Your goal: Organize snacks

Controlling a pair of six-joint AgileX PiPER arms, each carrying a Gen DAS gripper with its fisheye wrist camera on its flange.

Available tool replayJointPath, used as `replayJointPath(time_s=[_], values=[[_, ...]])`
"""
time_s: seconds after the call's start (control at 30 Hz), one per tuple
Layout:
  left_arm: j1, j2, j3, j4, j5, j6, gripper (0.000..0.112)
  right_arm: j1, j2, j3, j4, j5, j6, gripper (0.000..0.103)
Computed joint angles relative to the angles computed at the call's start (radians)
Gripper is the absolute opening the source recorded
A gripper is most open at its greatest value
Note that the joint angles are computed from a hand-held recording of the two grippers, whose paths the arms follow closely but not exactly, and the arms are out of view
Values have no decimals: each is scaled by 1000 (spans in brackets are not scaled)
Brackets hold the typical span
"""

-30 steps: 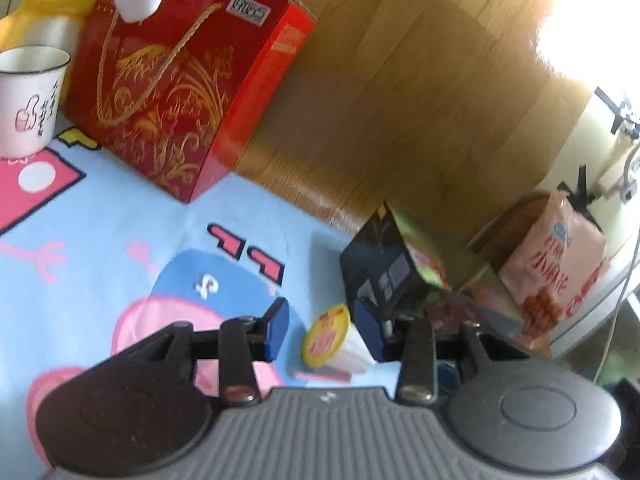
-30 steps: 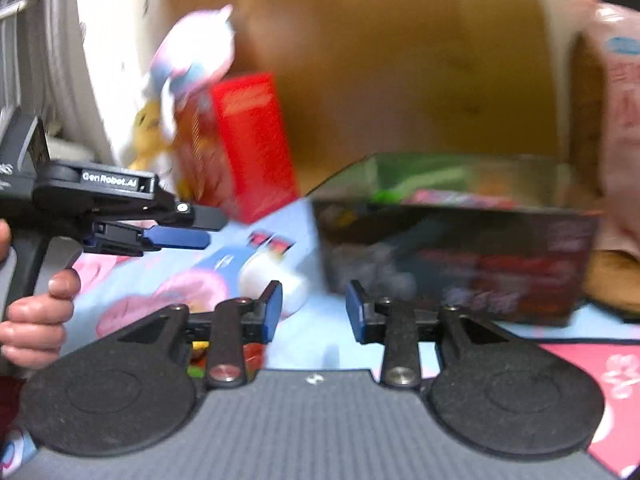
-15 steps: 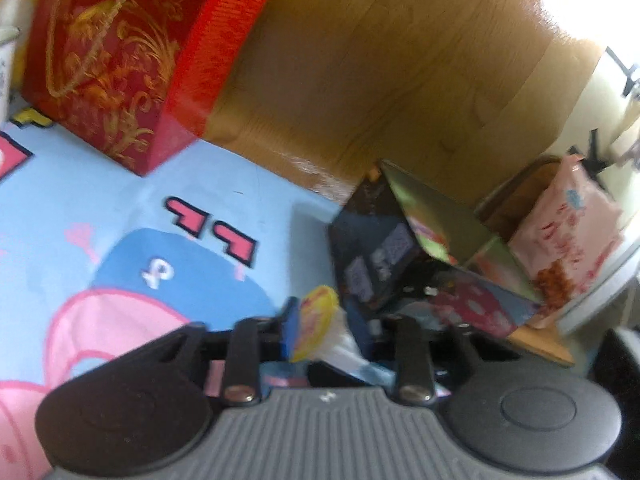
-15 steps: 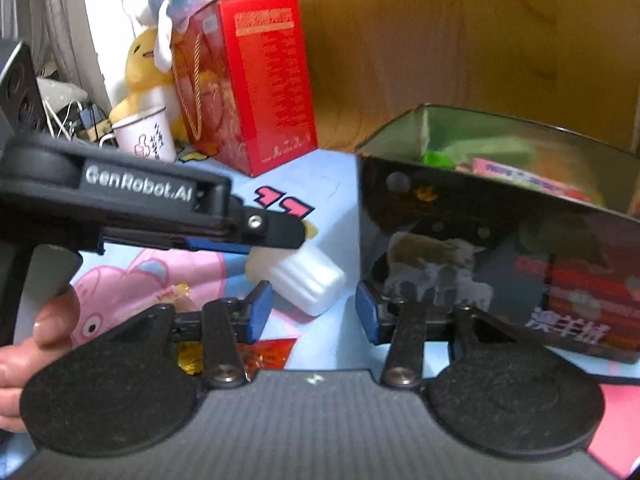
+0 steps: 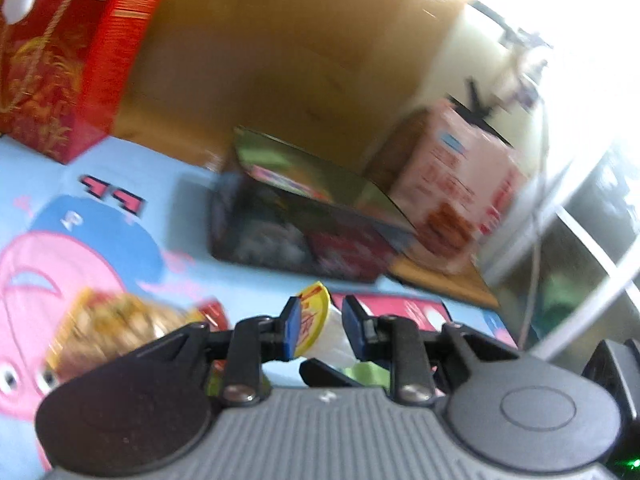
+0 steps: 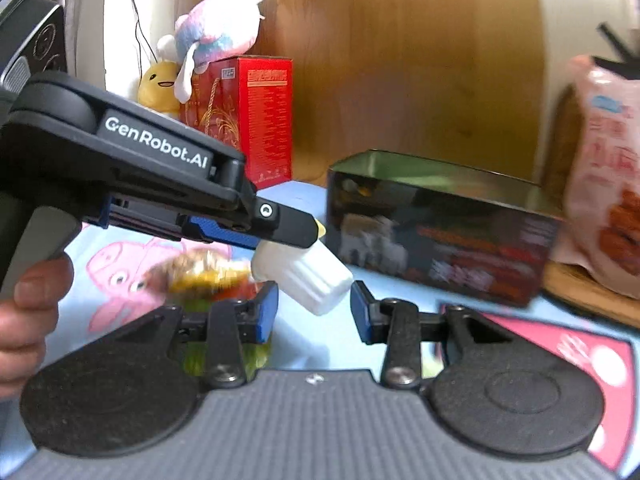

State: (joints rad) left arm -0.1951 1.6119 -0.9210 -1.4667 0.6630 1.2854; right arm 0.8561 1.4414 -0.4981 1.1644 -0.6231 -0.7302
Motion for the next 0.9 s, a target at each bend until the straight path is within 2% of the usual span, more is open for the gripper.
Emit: replayJointPath(time_s=[0.1,0.3,0.4,0.57,0.7,0.77,0.83,0.9], values=[[-35,-36,61,-1,5,24,23,119,-77,88,146,-86,-57,42],[-66,-91,169,13,21,60,23,285,-162,174,334,-148,-59,42],[-75,-116,215,11,8,95,24,352,-163,196,370,-171,3,42],[-63,-143,263,-13,-13,141,42,429,-125,208,367,-230,109,44],[-28,-132,273,-25,29,176,44,430,-124,211,358,-224,132,44],[-15,-110,272,-52,60,214,41,431,-122,209,363,-224,124,44],[2,-82,254,-43,112,202,32,438,-118,207,370,-234,127,43],[-11,-89,238,-23,101,176,32,439,-118,209,369,-238,146,42]])
